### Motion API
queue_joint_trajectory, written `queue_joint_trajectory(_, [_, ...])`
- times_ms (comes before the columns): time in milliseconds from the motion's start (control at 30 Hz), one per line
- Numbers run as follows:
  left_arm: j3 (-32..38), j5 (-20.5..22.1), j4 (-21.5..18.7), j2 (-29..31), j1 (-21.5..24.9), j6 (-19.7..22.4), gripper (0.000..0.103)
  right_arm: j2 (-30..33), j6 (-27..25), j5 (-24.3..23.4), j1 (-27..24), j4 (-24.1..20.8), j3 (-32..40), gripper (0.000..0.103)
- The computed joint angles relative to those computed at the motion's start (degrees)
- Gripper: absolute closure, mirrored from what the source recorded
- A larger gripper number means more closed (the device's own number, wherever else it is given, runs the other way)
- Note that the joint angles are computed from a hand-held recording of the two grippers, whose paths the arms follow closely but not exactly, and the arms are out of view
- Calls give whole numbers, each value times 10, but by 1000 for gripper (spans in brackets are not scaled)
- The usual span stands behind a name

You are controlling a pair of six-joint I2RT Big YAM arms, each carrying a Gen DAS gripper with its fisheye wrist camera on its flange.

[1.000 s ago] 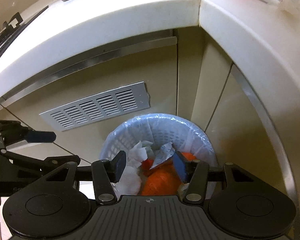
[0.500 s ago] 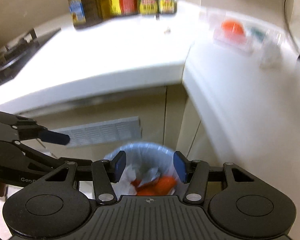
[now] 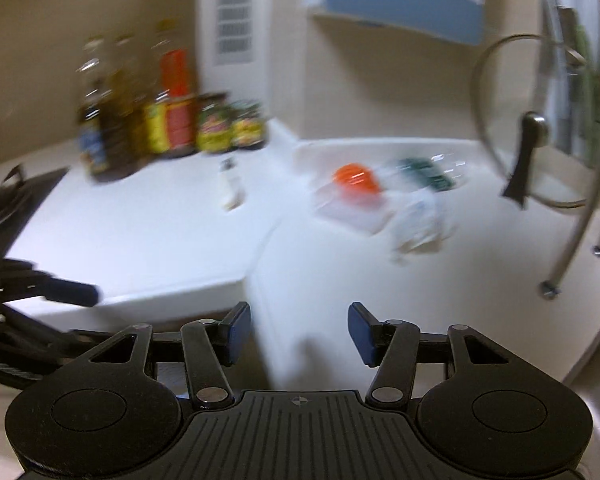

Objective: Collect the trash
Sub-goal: 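Move both tools back up to the counter, then grasp the clear plastic box with the left tool while the right tool grasps white tissue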

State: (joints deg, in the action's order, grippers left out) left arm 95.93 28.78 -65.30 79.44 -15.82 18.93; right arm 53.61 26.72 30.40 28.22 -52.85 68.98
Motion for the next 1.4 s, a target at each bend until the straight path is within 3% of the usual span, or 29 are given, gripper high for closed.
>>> queue_joint_trajectory(67, [21,-11,15,14,-12,-16,14,-4,-1,-9,-37,9,3,32])
queue_joint_trajectory(267, [85,-41,42,69,-44,-60,9,16,-61,-73,-157,50,24,30])
queue_joint_trajectory(533, [179,-89,45,156,-82,-105,8,89,-145,-197,-284,94,52,30])
queue_joint_trajectory(700, [232,-116,37,201,-100,-127,8,143,-188,-269,-342,108,72,29])
queue_joint_trajectory(1033, [319,-148,12,271,-128,-136,8,210,-207,-400,-414,97,96,30])
queue_joint_trajectory(1100, [331,-153,9,281,-133,-133,8,211,-212,-411,-418,104,92,43])
queue_joint_trajectory(1133, [337,-156,6,286,-136,-131,8,211,-215,-415,-420,106,90,56])
queue_joint_trajectory(1233, [351,-163,0,299,-143,-126,8,205,-220,-417,-423,114,84,73])
queue_joint_trajectory(1333, [366,-165,-4,311,-150,-115,8,194,-212,-411,-426,122,75,84])
queue_joint_trajectory(1400, [380,-170,-8,323,-156,-106,8,183,-206,-404,-427,129,67,85])
